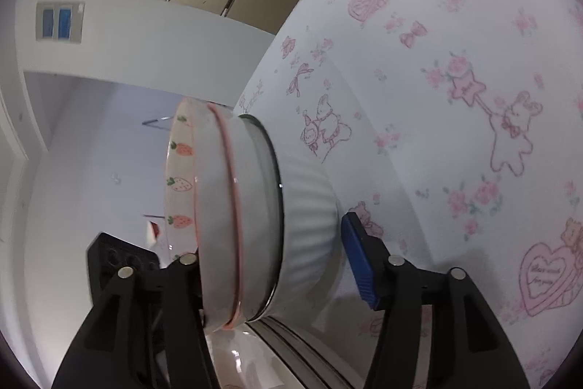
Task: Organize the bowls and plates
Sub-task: 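Close both tools on opposite rims of the bowl stack and lift it, then carry the bowl stack with both tools over the 'Life' plate stack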
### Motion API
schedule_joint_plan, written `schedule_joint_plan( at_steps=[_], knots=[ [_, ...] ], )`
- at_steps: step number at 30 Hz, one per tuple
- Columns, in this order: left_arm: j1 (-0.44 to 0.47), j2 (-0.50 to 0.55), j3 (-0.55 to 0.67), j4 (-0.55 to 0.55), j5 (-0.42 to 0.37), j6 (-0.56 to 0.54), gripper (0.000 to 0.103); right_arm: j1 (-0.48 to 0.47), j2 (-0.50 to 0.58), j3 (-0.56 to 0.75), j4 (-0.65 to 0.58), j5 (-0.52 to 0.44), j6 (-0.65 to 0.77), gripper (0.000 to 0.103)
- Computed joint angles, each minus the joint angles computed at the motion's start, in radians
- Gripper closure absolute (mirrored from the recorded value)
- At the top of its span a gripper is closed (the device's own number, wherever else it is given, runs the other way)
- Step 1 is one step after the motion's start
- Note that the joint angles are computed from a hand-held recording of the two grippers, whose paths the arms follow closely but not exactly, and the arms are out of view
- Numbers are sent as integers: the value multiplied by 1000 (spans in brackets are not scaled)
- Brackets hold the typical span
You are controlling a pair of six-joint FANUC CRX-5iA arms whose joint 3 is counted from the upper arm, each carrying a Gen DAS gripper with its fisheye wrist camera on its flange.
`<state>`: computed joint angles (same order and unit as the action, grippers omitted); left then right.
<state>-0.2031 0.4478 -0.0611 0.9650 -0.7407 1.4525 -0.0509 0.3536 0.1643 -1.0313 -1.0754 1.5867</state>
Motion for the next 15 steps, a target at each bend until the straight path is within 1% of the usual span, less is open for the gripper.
schedule_joint_plan(
  at_steps=[2, 4, 7, 9, 13, 15],
  knots=[
    [-2, -3, -3, -1, 9, -4, 55, 3, -5, -4, 2, 5, 11, 54],
    [-4, -6, 3, -25, 16, 7, 57, 8, -9, -7, 13, 9, 3, 56],
    [-6, -4, 44, -138, 7, 79, 64, 19, -14, -3, 43, 7, 0, 59],
    [-8, -2, 69, -203, -2, 109, 65, 34, -17, 4, 76, 7, 8, 59],
    [-3, -1, 54, -159, -3, 77, 65, 43, -26, -3, 93, 22, -3, 59],
    [-6, -6, 46, -154, 8, 72, 65, 47, -31, -8, 98, 31, -7, 59]
  ],
)
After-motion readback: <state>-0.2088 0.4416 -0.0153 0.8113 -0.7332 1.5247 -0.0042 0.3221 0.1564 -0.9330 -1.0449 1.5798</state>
